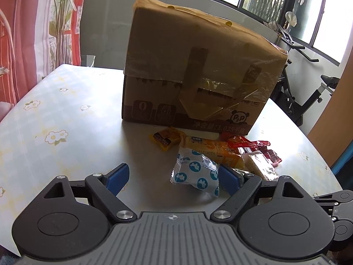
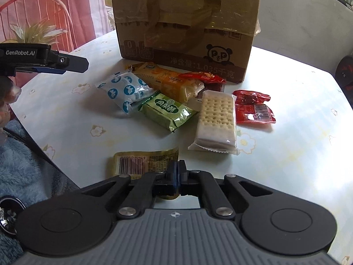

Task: Organize snacks
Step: 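Grasp the gold jerky pouch with the right tool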

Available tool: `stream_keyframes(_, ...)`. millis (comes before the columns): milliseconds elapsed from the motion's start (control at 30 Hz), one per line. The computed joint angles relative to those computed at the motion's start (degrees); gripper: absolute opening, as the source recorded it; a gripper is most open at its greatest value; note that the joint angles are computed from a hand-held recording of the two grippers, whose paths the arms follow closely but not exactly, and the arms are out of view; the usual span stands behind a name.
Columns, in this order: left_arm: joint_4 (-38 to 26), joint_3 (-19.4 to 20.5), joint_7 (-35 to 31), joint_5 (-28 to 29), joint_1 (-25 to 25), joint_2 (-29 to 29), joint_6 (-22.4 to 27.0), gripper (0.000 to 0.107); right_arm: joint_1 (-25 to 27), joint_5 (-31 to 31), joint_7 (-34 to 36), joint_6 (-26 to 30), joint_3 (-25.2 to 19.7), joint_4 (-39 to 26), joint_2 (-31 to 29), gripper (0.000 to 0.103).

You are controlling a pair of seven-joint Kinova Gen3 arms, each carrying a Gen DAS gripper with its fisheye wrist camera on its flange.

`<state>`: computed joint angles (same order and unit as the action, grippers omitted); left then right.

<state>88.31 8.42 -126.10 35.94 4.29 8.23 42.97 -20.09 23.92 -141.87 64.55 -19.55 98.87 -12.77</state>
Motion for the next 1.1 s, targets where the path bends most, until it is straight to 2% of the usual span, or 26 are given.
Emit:
stream_keyframes(200, 0.2, 0.0, 0.4, -0.1, 0.1, 0.0, -0.5, 0.089, 1.0, 0.0, -0.7, -3.1, 0.2, 1.4, -1.7, 0.001)
stream_keyframes(367, 0.5, 0.0, 0.4, -0.1, 0.1, -0.2, -0.8, 0.088, 4.1, 2.4, -3.3, -7.9, -0.1, 2.9, -3.4, 0.000)
stream_keyframes(500, 0.7, 0.0, 0.7, -0.2, 0.3, -0.4, -1.1, 0.088, 8.3, 6.3, -8.5, -11.8, -1.0, 4.9, -3.7, 0.000)
stream_keyframes(633, 0.7, -0.1, 1.5, -1.1, 0.6, -0.4, -1.4, 0.088, 12.0, 8.7, -16.6, -14.3, -1.6, 6.5, -3.7, 0.000)
stream_keyframes(767, 0.3, -0.1, 2.3, -1.9, 0.8, -0.2, -1.2, 0.088, 12.2, 8.3, -18.5, -14.0, -0.6, 6.7, -2.7, 0.001)
stream_keyframes(967, 0.2, 0.1, 2.8, -2.6, 1.1, -0.1, -1.2, 0.088, 10.8, 11.5, -21.7, -8.2, -2.7, 6.2, -2.0, 0.017)
stream_keyframes(1100, -0.1, 0.1, 3.4, -3.1, 1.2, 0.2, -1.1, 0.088, 8.1, 14.5, -19.9, -5.6, -3.6, 5.7, -2.0, 0.024)
